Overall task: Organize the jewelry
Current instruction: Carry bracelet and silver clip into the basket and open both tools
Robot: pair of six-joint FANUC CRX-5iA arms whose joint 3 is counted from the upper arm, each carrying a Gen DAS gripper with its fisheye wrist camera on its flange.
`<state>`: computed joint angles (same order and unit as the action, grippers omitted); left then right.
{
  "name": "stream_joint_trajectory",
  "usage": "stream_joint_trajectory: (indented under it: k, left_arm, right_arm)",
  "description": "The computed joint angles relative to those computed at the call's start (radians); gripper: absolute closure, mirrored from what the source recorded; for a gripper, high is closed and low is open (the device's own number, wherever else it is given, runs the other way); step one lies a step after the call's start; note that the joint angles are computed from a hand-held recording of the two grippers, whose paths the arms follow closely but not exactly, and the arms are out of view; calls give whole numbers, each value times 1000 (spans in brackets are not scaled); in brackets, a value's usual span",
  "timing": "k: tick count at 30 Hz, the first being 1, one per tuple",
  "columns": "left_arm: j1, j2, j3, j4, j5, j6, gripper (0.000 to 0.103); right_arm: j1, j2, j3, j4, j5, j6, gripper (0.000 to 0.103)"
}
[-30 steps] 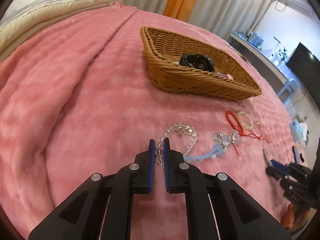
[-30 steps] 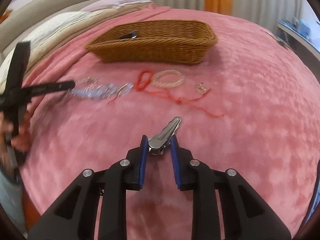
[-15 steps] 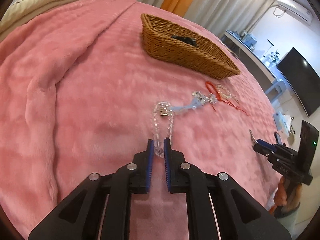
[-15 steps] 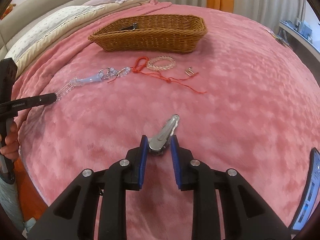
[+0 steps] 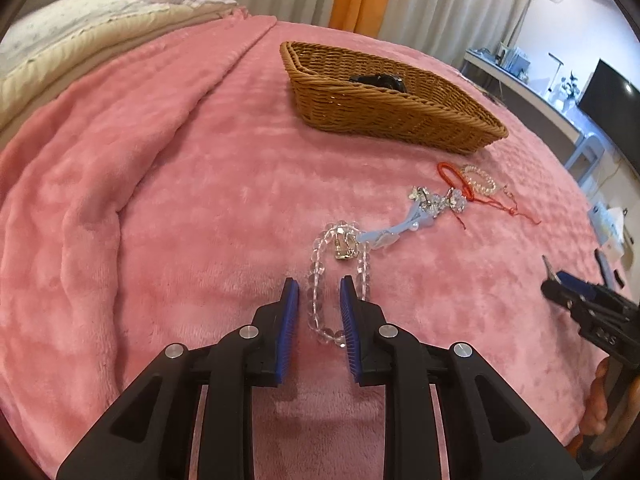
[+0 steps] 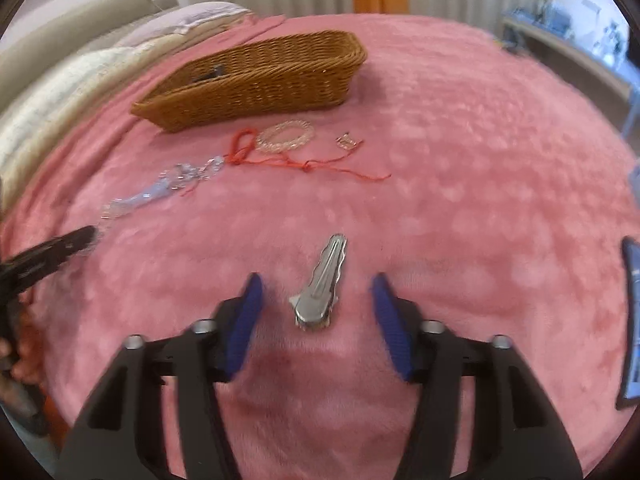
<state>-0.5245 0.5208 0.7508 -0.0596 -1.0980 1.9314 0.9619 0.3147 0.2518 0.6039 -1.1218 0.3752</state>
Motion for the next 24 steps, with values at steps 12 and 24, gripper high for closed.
stream_joint_trajectory:
  k: [12, 24]
  left_arm:
    - [47, -94, -194, 252, 218, -156, 97]
    - [54, -4, 19, 413, 263, -321, 97]
  right_arm:
    - [17, -59, -37, 40, 142, 67, 82]
    - [-57, -20, 99, 76, 215, 148, 82]
